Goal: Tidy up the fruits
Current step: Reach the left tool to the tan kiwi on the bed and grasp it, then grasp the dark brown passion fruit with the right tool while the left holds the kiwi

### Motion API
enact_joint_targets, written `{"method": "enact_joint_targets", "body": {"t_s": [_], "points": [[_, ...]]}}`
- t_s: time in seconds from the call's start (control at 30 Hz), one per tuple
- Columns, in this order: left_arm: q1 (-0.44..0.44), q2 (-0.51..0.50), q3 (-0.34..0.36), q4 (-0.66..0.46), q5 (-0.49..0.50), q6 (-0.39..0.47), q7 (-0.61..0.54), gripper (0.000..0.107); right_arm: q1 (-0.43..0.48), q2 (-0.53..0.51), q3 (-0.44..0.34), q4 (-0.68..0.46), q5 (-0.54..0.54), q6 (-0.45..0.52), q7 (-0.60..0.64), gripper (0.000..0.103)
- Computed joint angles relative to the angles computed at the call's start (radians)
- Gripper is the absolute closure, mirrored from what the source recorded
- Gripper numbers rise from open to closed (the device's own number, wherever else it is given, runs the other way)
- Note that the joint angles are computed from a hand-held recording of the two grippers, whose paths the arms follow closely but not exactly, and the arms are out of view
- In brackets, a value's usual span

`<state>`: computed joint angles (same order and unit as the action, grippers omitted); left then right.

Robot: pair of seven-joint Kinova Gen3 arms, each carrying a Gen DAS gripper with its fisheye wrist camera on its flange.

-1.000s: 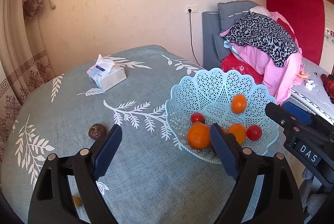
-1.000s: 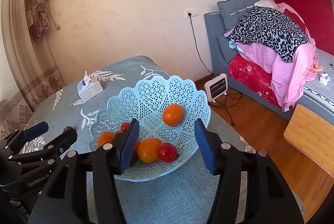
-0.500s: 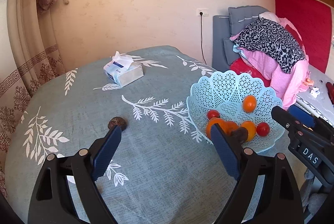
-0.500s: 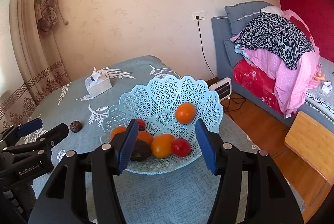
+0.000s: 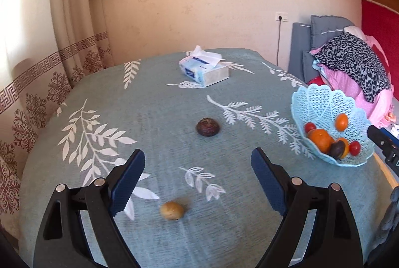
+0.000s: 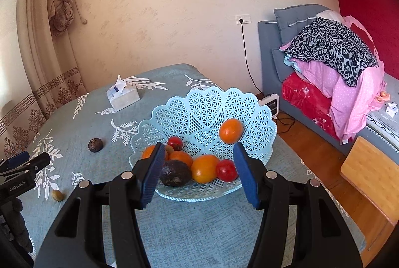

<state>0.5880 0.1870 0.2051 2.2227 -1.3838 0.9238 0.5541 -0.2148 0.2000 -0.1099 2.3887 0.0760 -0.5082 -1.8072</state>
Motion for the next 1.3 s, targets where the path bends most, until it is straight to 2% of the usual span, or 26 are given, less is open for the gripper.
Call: {"method": "enact_joint_targets", "body": {"t_s": [0.2,0.4,0.73,0.8,0.93,1.13,1.3], "points": [[-0.037,-0.046,-0.013,0.093,0.05,0.012,0.063,0.021,-0.034,0.007,0.001,-0.003,-0.038,0.012,0.037,0.044],[-0.088,-0.079,-0.011,0.155,0.058,-0.042,0.104,0.021,-0.061,0.011,-0.002,-0.003,-0.065,0.018,0.07,0.044],[-0.097,-0.028,-0.004,0.149,0.023,-0.122,0.093,0.022,-0.07,0.02,-0.007,-0.004,-0.07,0.02,0.089,0.044],[-0.098,-0.008,-0.012,0.135,0.027,-0.14,0.075,0.03,-0.066,0.021,-0.009,-0.006,-0.063,0.023,0.084,0.044],[-0.114,0.009,-0.037,0.124,0.016,-0.216,0.06,0.036,-0.057,0.026,-0.012,-0.01,-0.047,0.028,0.074,0.044],[-0.131,0.022,-0.068,0.116,0.003,-0.286,0.053,0.051,-0.059,0.036,-0.011,-0.017,-0.043,0.035,0.076,0.044],[-0.161,0.014,-0.091,0.133,-0.053,-0.374,0.088,0.071,-0.064,0.04,-0.011,-0.02,-0.044,0.038,0.084,0.044]]}}
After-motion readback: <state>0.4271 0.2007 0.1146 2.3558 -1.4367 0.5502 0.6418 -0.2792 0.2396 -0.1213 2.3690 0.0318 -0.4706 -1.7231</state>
